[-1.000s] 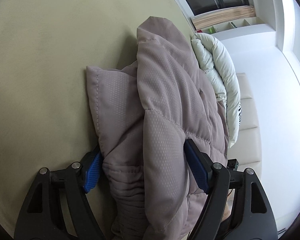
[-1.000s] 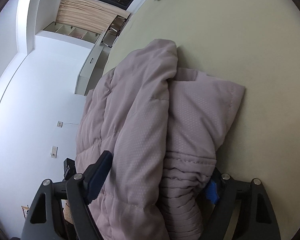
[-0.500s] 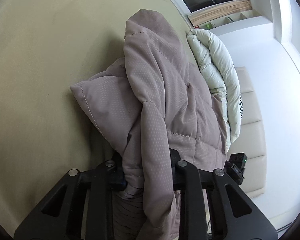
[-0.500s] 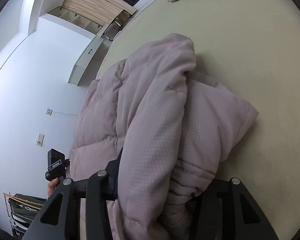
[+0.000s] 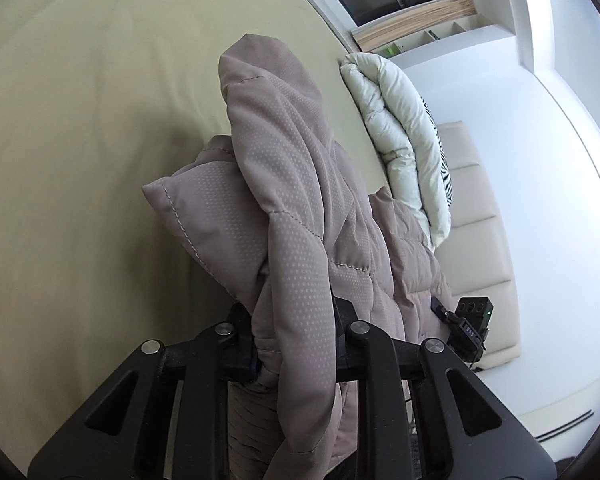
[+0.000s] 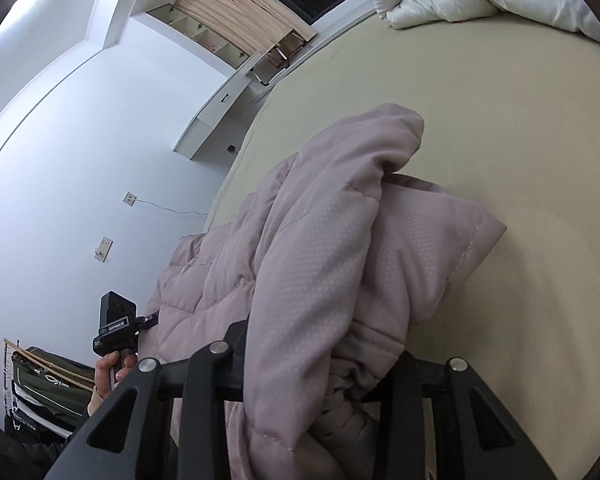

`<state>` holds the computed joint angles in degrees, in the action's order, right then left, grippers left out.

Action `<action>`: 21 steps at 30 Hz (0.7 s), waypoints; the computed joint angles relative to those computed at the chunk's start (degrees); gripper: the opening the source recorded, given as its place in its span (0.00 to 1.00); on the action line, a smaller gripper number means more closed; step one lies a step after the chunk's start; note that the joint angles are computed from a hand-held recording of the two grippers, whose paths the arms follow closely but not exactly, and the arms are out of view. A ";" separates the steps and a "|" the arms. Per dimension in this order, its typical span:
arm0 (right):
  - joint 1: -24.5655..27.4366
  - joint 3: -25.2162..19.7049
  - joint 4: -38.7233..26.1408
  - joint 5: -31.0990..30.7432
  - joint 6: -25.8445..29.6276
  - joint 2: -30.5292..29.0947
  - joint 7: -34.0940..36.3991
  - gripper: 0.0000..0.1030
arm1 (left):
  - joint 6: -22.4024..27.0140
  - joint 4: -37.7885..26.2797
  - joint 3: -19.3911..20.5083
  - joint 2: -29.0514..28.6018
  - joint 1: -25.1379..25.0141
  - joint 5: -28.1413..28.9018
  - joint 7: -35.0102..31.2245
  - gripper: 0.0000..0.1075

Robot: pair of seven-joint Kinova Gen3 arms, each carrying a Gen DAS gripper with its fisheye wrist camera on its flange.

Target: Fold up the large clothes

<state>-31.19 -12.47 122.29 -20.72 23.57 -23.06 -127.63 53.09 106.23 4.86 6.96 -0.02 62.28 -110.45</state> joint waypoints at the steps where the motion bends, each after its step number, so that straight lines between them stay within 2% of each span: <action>1: 0.93 -2.20 0.79 -0.14 -0.29 -1.41 -1.71 0.37 | 0.64 1.41 -0.23 -1.90 -0.26 -0.25 -0.08 0.18; 4: 3.57 -7.43 3.00 -0.78 0.12 -5.18 -6.06 0.37 | 2.28 4.90 -1.53 -5.22 -0.37 -0.71 0.25 0.18; 6: 5.17 -10.94 5.12 -1.02 -0.42 -6.38 -9.99 0.37 | 2.50 6.82 -2.11 -5.38 -0.11 -1.47 0.34 0.19; 8: 5.38 -13.43 9.73 -1.85 -3.94 -7.49 -14.42 0.38 | 1.30 9.29 -2.99 -4.01 0.83 -1.17 -0.34 0.21; 11: 6.01 -16.40 16.89 -5.55 -10.84 -8.57 -19.50 0.44 | 0.51 13.88 -2.12 -3.03 -1.18 4.59 -5.70 0.27; 13: 7.88 -19.60 19.23 -4.48 -14.78 -8.18 -22.81 0.50 | -1.51 14.94 -2.13 -2.92 -0.21 6.19 -6.85 0.30; 15: 9.89 -22.50 20.49 -3.14 -17.11 -7.55 -26.09 0.56 | -1.83 16.16 -3.25 -1.71 0.40 7.81 -8.95 0.42; 16: 10.63 -23.54 21.17 -2.88 -18.40 -7.43 -27.31 0.56 | -1.79 17.32 -3.31 -0.96 -0.01 9.78 -10.46 0.43; 17: 11.29 -24.58 21.48 -2.99 -18.85 -7.71 -28.27 0.57 | -1.41 18.76 -2.58 -0.36 -1.41 12.11 -12.12 0.45; 19: 10.50 -23.61 21.53 -2.67 -16.97 -8.98 -29.75 0.59 | -2.00 20.57 -2.68 -1.07 -1.57 14.14 -12.74 0.47; 21: 9.78 -22.35 20.06 0.57 -12.31 -10.55 -34.00 0.64 | -4.10 21.11 -2.52 -3.81 -0.64 12.77 -9.63 0.47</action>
